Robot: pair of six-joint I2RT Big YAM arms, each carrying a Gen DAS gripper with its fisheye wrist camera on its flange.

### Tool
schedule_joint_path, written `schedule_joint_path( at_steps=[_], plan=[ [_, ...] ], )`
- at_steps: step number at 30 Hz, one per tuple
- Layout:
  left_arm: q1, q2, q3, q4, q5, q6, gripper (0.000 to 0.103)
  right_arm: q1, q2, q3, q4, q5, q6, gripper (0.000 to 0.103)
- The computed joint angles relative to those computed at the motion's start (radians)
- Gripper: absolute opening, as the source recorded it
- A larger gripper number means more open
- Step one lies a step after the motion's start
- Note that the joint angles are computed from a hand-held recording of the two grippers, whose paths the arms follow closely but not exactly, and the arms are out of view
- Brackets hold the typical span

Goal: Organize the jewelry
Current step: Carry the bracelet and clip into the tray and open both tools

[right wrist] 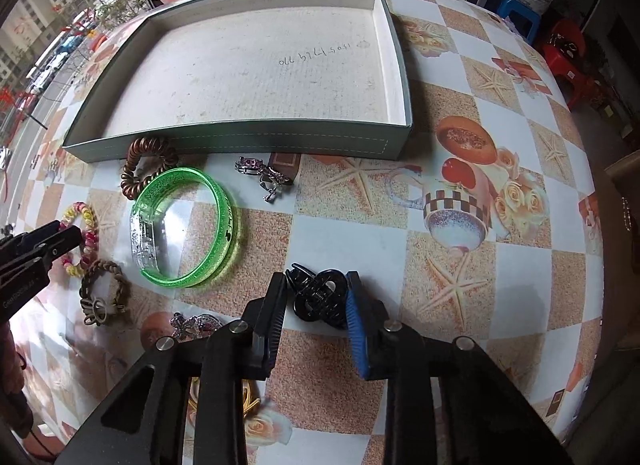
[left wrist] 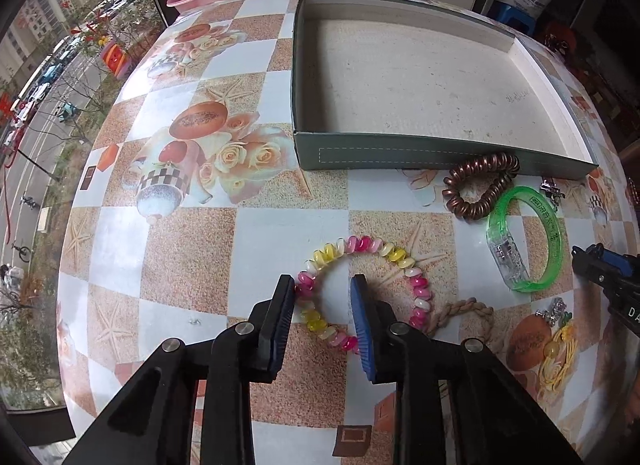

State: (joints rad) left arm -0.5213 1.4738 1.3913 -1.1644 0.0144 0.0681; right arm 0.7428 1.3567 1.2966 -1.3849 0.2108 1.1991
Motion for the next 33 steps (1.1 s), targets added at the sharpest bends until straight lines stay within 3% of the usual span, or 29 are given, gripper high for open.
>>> schedule_joint_path(
  at_steps=[1,12,18,23,33],
  plan=[
    [-0.003,-0.003,-0.003,0.000,0.005,0.011,0.022,0.000,-0.002,-0.001,0.006,-0.004,0.005,0.027],
    [0.057,-0.035,0.047,-0.061,0.137,0.022,0.022,-0.016,-0.082,-0.014,0.085,-0.076,0.073,0.026],
    [0.057,-0.002,0.159,-0.112,0.155,0.028,0.022,-0.067,-0.086,0.039,0.097,-0.084,0.027,0.027],
    [0.040,0.056,0.285,-0.139,0.189,-0.008,0.022,-0.133,-0.101,0.077,0.106,-0.098,-0.035,0.027],
    [-0.045,0.272,0.518,-0.106,0.081,-0.057,0.022,-0.287,-0.009,0.147,0.165,-0.155,-0.213,0.026]
  ],
)
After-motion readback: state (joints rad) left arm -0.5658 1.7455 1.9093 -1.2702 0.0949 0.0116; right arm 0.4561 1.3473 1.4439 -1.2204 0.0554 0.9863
